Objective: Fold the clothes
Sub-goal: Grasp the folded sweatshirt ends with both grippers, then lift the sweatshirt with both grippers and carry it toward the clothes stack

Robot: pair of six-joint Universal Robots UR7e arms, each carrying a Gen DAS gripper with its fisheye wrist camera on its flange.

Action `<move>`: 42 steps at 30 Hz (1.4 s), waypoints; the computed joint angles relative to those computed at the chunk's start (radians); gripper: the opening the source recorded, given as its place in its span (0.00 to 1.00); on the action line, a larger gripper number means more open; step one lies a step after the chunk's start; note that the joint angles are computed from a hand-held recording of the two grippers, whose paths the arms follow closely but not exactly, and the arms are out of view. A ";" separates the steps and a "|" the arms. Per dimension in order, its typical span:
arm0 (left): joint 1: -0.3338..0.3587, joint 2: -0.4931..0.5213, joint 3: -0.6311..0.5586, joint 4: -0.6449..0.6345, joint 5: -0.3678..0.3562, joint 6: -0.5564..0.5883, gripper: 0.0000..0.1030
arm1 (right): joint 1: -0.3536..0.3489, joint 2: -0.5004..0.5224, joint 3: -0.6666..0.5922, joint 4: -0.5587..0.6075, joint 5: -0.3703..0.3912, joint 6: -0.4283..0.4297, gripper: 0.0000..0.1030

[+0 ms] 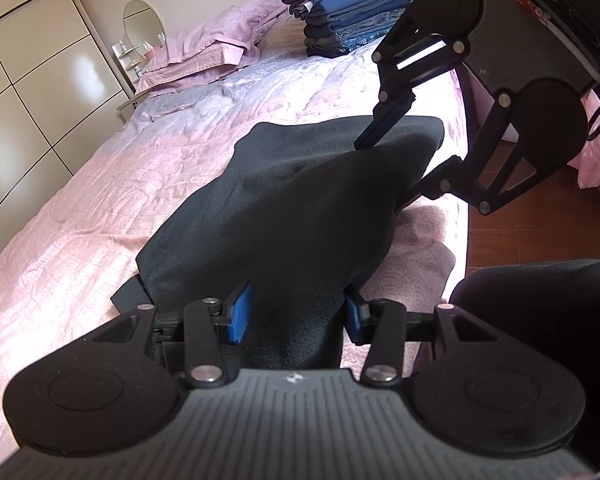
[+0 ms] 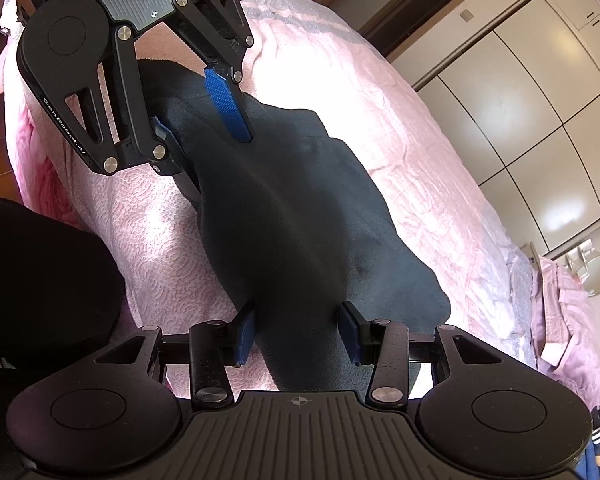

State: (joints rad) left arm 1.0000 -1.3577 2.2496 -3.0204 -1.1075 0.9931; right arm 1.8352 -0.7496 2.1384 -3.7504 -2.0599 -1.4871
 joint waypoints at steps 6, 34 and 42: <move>-0.002 0.003 -0.004 0.007 0.004 0.003 0.42 | -0.005 -0.005 0.002 0.009 0.007 0.007 0.42; -0.002 -0.009 -0.025 0.019 -0.015 0.051 0.41 | -0.054 0.011 0.099 -0.194 0.135 -0.100 0.48; -0.017 0.012 0.037 -0.076 0.033 0.156 0.43 | -0.111 0.059 0.050 -0.239 0.126 -0.238 0.50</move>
State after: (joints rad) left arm 0.9827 -1.3452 2.2864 -3.0967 -1.0745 1.1487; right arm 1.7243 -0.6910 2.1879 -3.9891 -1.9337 -1.7254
